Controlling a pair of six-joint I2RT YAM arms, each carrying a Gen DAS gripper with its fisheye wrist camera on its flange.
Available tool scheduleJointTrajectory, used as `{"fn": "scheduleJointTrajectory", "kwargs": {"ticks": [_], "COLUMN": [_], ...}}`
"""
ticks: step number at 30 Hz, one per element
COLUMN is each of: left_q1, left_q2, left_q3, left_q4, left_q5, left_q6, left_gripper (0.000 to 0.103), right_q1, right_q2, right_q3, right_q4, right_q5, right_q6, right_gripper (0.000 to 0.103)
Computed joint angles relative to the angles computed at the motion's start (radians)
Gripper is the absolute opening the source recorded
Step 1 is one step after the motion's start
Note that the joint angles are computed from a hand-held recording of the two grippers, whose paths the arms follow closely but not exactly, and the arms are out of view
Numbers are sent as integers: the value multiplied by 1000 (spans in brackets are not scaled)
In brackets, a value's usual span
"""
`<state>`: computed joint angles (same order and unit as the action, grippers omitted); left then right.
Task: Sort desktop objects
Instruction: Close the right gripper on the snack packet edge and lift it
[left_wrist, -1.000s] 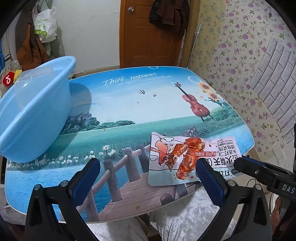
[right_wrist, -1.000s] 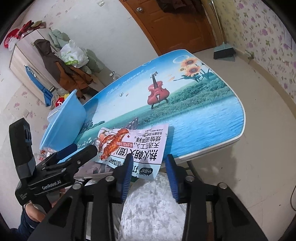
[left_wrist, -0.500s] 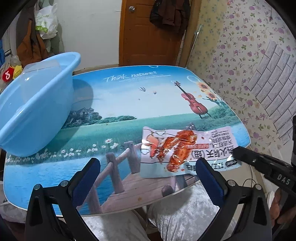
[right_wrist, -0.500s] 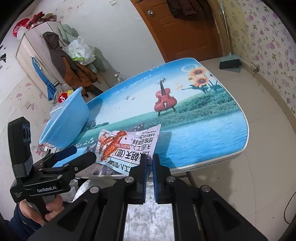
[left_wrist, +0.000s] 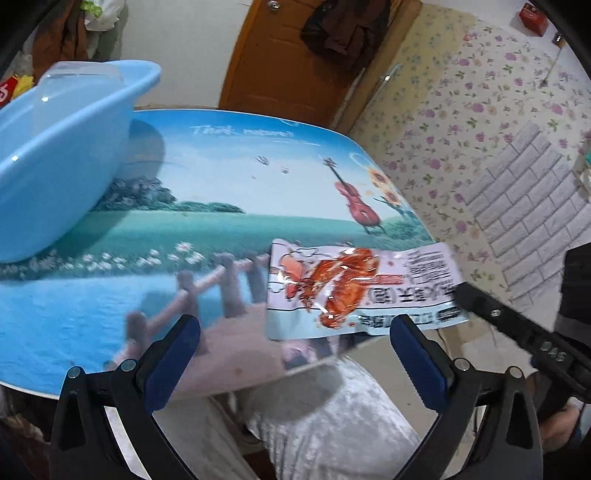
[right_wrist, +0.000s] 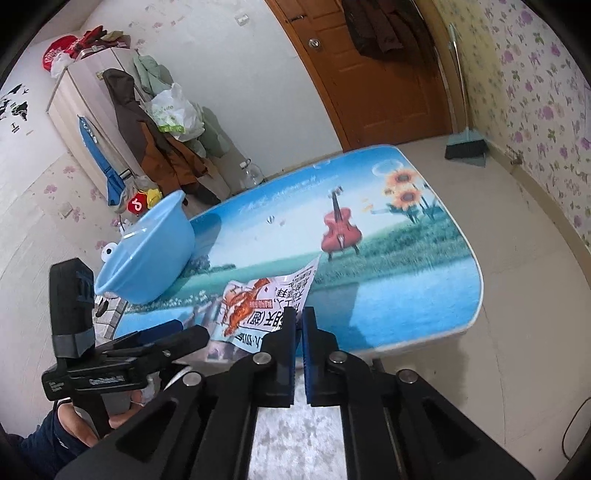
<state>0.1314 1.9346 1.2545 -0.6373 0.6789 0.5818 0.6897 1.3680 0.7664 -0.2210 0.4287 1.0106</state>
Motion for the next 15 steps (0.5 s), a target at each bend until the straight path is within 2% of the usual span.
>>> {"fn": "scheduleJointTrajectory", "kwargs": {"ticks": [6,10,13,15], "left_q1": [11,24,30,19], "left_q2": [-23,-16,1,17], "left_q3": [-48,-41,-34,-39], "left_q4": [-59,-148,-219,-228], "left_q5": [50,103,125,114], "left_q6": [89,158,209,217], "left_gripper": [102,101,94,89], "right_q1": [38,52,51,46], "right_q2": [-53,-88,-104,-115], "right_q3": [-90,-134,-145,-151], "right_q4": [-31,-46,-56,-57], "right_q5": [1,4,4,3], "right_q6": [80,109,107,106], "right_gripper": [3,3,3,3]}}
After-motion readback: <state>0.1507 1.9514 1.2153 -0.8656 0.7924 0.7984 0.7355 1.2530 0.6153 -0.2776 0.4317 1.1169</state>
